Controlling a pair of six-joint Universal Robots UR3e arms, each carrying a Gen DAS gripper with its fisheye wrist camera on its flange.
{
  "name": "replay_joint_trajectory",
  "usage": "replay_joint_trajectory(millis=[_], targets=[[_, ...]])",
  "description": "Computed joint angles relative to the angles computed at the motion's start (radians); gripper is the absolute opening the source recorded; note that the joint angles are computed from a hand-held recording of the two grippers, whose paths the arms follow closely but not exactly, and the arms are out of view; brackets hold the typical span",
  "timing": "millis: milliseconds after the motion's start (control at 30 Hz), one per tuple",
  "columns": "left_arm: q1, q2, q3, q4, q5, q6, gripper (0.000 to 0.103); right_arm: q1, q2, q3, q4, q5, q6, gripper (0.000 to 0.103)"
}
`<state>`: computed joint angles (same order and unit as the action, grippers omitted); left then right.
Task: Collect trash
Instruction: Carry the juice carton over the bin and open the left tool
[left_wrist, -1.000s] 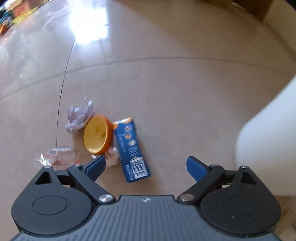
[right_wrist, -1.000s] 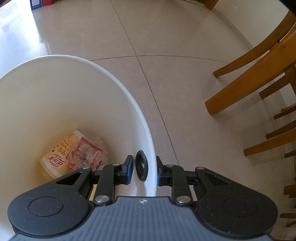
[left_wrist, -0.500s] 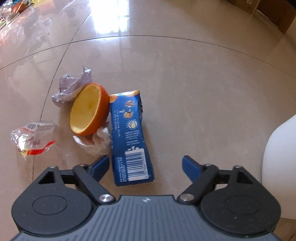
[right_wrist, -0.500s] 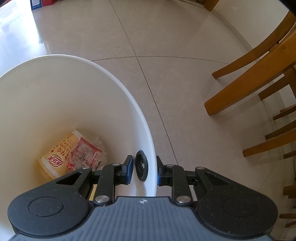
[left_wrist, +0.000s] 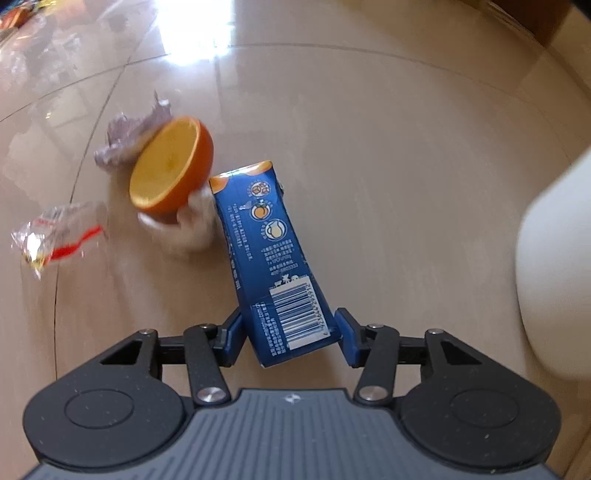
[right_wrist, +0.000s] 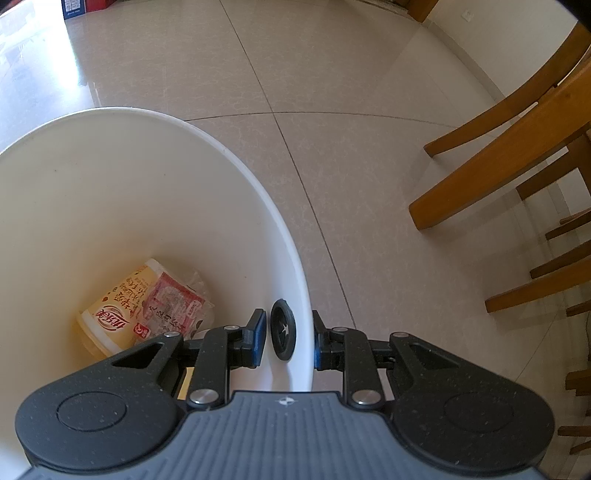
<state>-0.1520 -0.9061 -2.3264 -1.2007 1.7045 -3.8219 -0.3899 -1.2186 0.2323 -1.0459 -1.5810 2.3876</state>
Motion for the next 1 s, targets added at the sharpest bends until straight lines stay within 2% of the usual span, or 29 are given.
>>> replay_joint_trajectory(millis=[167,267,367,400,500,700,1000], targets=[[0.013,0.042,0.012,-0.081,-0.013,0.026,0.056,0.004,0.011,-0.021,0.01,-0.004,0.002,0.027],[0.062,0.055,0.009,-0.055,-0.014,0.024,0.068,0.005,0.018,-0.035,0.018,-0.004,0.006,0.027],[0.119,0.038,0.011,-0.03,-0.009,0.053,0.068,0.006,0.018,-0.034,0.017,-0.006,0.008,0.027],[0.127,0.022,0.013,-0.016,-0.007,0.057,0.065,0.007,0.015,-0.029,0.013,-0.007,0.009,0.027],[0.145,-0.027,0.032,-0.008,-0.006,0.068,0.04,0.006,0.016,-0.03,0.014,-0.006,0.007,0.027],[0.109,-0.018,0.039,0.004,-0.002,0.053,0.038,0.005,0.023,-0.046,0.022,-0.005,0.004,0.027],[0.116,0.014,0.175,-0.177,-0.059,0.158,0.038,0.004,0.019,-0.036,0.018,-0.006,-0.001,0.027]])
